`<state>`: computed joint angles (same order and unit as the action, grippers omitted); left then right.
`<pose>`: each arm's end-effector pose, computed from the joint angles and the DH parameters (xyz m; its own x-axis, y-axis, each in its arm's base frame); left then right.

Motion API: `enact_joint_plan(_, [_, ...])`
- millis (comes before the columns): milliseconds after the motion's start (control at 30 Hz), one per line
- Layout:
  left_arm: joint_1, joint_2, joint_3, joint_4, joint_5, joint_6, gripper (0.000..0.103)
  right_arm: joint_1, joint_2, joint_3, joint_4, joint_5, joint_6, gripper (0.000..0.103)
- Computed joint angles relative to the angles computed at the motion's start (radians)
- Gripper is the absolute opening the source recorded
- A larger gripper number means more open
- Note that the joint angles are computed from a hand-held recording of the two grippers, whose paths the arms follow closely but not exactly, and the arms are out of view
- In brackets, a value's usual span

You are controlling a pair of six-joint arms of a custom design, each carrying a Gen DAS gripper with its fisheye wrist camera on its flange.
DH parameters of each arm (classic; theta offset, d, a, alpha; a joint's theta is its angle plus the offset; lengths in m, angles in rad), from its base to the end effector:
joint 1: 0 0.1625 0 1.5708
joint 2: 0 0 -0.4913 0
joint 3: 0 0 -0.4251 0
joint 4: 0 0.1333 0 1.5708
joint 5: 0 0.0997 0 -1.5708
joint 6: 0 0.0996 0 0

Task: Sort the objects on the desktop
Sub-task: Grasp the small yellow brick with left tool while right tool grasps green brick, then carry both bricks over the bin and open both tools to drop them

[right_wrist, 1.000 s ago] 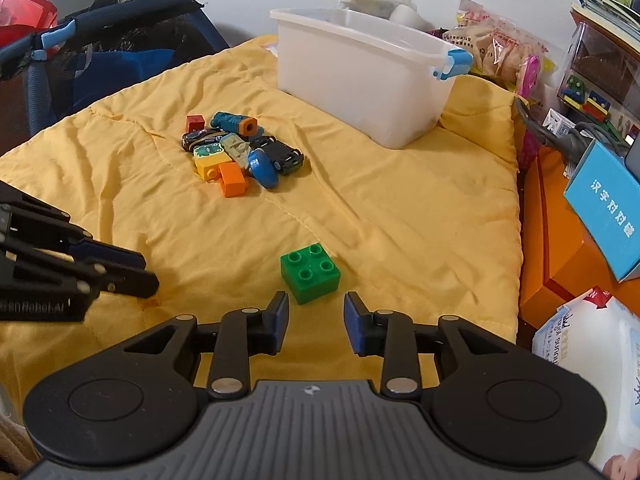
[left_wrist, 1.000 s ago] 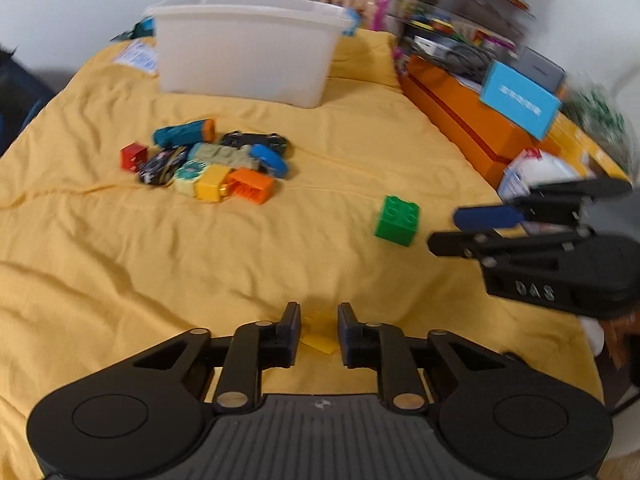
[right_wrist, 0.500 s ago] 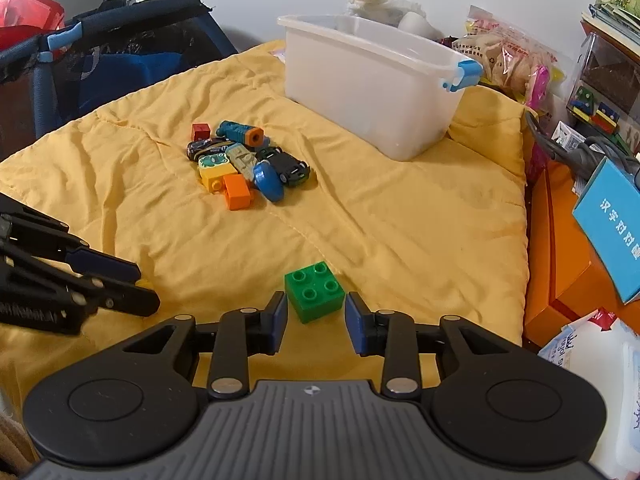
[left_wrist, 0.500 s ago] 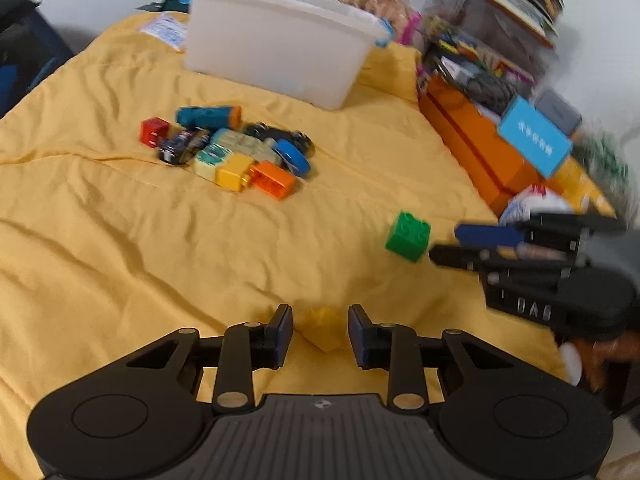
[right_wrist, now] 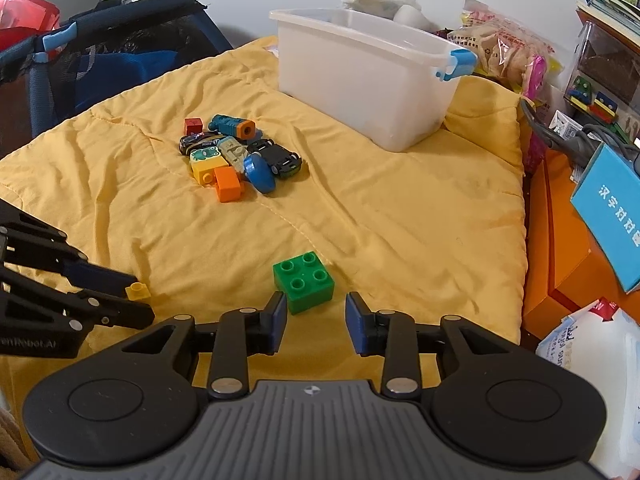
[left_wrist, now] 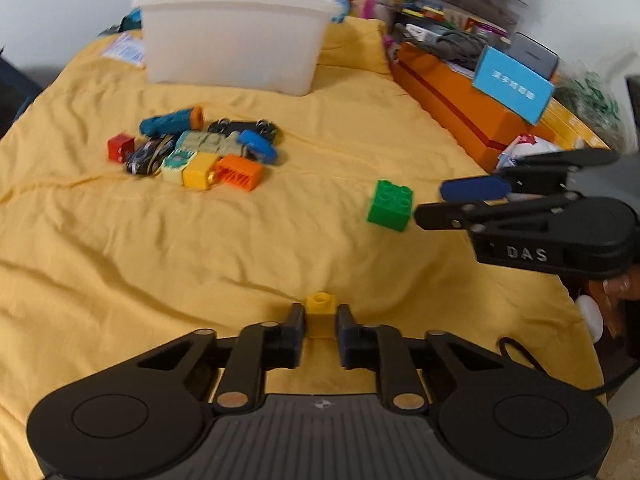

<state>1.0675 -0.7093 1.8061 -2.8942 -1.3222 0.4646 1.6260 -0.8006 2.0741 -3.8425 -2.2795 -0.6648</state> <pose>-0.1925 -0.6768 0.0326 -0.5723 0.7571 -0.3150 0.8126 0.5754 -0.0934 0.1006 -0.5795 0.1515 -0.6019 0.0632 0.7960 -0.5098 0.7369 -0.4440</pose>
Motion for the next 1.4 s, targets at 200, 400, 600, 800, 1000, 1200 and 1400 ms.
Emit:
enact_joint_plan(200, [-0.017, -0.014, 0.049, -0.114, 0.024, 0.095, 0.018, -0.018, -0.016, -0.020, 0.055, 0.047, 0.015, 0.047])
enact_joint_plan(400, [-0.014, -0.036, 0.064, -0.212, 0.071, 0.078, 0.017, -0.037, 0.004, -0.057, 0.110, 0.074, -0.008, 0.056])
enact_joint_plan(600, [0.003, -0.043, 0.056, -0.263, 0.142, 0.065, 0.017, -0.028, -0.023, -0.067, 0.264, 0.105, 0.102, 0.038])
enact_joint_plan(800, [0.031, -0.028, 0.034, -0.300, 0.170, 0.111, 0.018, 0.001, 0.024, -0.105, 0.264, 0.132, 0.057, 0.038])
enact_joint_plan(1000, [0.057, -0.007, 0.012, -0.263, 0.194, 0.123, 0.019, 0.000, 0.057, -0.112, 0.251, 0.109, 0.081, 0.039])
enact_joint_plan(1200, [0.071, -0.016, 0.007, -0.228, 0.147, 0.123, 0.017, 0.009, 0.064, -0.131, 0.272, 0.084, 0.092, 0.038])
enact_joint_plan(1400, [0.053, -0.046, -0.002, -0.238, 0.086, 0.139, 0.017, 0.037, 0.045, -0.124, 0.218, 0.096, 0.091, 0.037])
